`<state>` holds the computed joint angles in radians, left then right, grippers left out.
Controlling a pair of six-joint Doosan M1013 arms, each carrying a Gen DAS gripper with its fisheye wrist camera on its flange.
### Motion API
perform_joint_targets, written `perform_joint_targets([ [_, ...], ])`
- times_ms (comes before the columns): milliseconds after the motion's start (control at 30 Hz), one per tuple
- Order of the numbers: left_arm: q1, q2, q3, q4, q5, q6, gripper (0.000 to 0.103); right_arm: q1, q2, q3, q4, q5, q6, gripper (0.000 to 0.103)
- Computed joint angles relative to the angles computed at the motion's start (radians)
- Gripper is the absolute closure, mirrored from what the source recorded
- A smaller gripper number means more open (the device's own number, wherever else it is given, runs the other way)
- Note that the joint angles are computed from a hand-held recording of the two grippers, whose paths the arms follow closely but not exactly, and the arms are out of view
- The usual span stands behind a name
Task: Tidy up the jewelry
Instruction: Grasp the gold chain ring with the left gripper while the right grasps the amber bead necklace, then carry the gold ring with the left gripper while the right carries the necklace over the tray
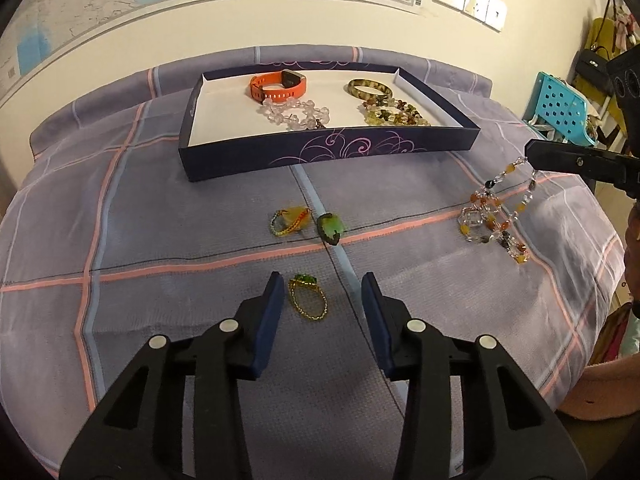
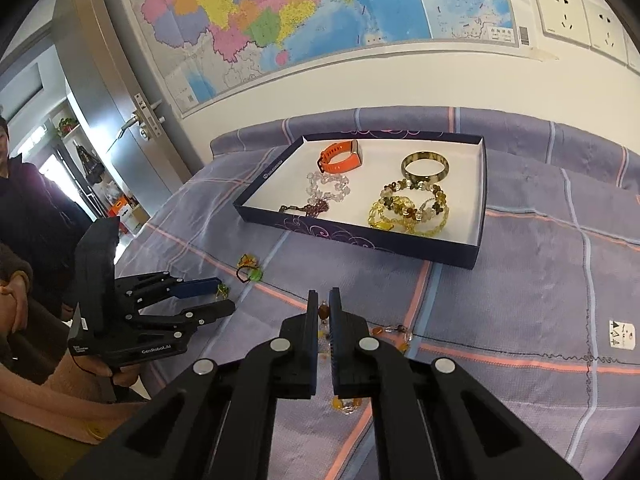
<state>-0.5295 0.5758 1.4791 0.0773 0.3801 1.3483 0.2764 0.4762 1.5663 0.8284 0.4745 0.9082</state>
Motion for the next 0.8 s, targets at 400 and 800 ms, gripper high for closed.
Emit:
perform_joint_targets([
  [400, -0.006, -0.001, 0.004, 0.082, -0.004, -0.074, 0.091, 0.038, 0.051, -0.033, -0.447, 0.004, 0.366, 0.05],
  [800, 0.003, -0.003, 0.006, -0.016, -0.016, -0.017, 0.093, 0.052, 0.065, -0.048, -0.564, 0.004, 0.43, 0.096],
])
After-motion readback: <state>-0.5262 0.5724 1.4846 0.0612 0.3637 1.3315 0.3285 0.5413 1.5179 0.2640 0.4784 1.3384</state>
